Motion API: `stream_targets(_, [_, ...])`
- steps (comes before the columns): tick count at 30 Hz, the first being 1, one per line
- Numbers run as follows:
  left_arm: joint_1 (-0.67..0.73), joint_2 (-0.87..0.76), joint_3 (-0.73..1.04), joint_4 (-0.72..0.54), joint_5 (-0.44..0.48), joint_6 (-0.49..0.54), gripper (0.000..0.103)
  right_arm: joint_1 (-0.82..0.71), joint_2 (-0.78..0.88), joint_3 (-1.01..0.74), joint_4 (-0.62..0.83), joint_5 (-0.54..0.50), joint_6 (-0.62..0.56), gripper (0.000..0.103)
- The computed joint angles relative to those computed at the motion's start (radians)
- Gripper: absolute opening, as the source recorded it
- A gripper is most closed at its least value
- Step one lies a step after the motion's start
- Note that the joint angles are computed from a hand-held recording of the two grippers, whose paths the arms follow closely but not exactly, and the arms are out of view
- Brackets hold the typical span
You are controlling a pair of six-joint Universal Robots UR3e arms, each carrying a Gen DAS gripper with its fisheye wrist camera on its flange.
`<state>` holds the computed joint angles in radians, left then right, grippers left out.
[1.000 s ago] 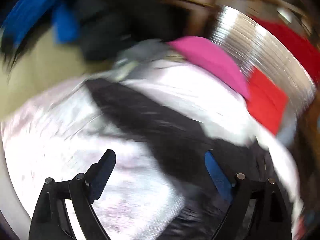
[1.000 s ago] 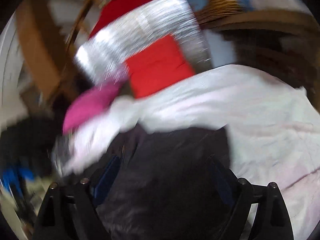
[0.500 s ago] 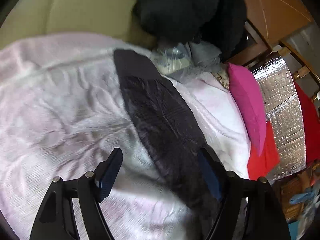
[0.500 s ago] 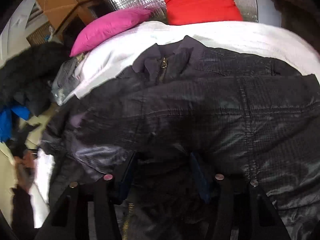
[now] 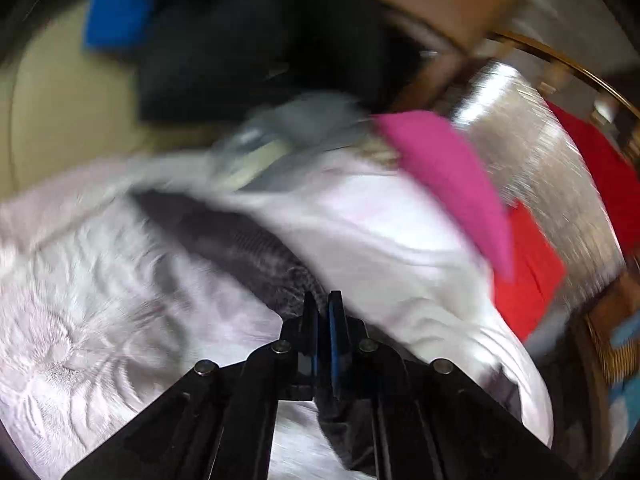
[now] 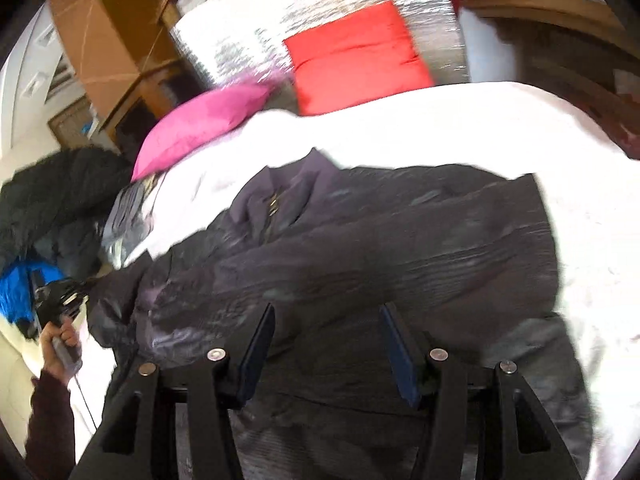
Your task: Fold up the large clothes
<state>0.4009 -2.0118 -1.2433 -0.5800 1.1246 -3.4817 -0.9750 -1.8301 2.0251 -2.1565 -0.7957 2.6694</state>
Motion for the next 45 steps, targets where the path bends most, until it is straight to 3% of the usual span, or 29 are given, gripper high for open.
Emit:
stream_targets(5, [-0.110,0.194,-0.116,0.056,-0.071,0.049,0.004,-0.101,-0.028,-0.019,0.088,0.051,-0.021,0.058])
stream_targets(10, [-0.377,0.269,-0.152,0.042,-0.006,0.162,0.004,-0.177,-0.046,-0.029,0.154,0.097,-0.044,0.059])
stream_targets(15, [-0.644,0.169,-0.115,-0.096,0.139,0.265,0.007,-0.230,-0.022,-0.069,0.239,0.133,-0.063,0.059])
stream_targets(17, [-0.671,0.147,-0.105,-0.247,0.132,0.272,0.018,-0.235,-0.016,-0.077,0.265,0.140,-0.070,0.059])
stream_targets(20, [-0.608,0.250,-0.212,-0.298,0.049,0.268,0.026,-0.224,0.013,-0.133,0.376,0.139,-0.126,0.068])
stream_targets(21, [-0.573,0.301,-0.264,-0.276,0.013,0.269,0.038,-0.217,0.012,-0.139,0.393,0.135,-0.138,0.068])
stream_targets(22, [-0.509,0.393,-0.345,-0.232,-0.037,0.268,0.056,-0.210,0.004,-0.140,0.402,0.135,-0.150,0.068])
stream_targets(25, [-0.331,0.591,-0.488,-0.123,-0.100,0.248,0.078,-0.171,-0.030,-0.138,0.413,0.124,-0.192,0.082])
stream_targets(27, [-0.242,0.626,-0.504,-0.103,-0.096,0.234,0.080,-0.147,-0.064,-0.132,0.453,0.140,-0.239,0.082])
stream_targets(29, [-0.125,0.622,-0.490,-0.173,-0.120,0.194,0.080,-0.106,-0.079,-0.145,0.517,0.146,-0.292,0.082])
stream_targets(32, [0.034,0.602,-0.498,-0.279,-0.241,0.118,0.079,-0.030,-0.032,-0.250,0.796,0.180,-0.466,0.082])
stream_targets(34, [0.049,0.581,-0.471,-0.326,-0.220,0.121,0.079,0.040,0.013,-0.305,0.959,0.226,-0.526,0.082])
stream_targets(36, [0.014,0.566,-0.433,-0.351,-0.136,0.124,0.079,0.130,0.044,-0.310,0.996,0.264,-0.517,0.082])
stream_targets(38, [0.019,0.569,-0.419,-0.388,-0.109,0.151,0.079,0.250,0.083,-0.268,0.877,0.287,-0.394,0.082])
stream_targets(42, [0.040,0.590,-0.451,-0.417,-0.106,0.205,0.079,0.473,0.200,-0.112,0.213,0.284,0.112,0.082])
stream_targets(45, [0.028,0.593,-0.458,-0.411,-0.064,0.221,0.079,0.592,0.369,-0.116,-0.144,0.232,0.414,0.082])
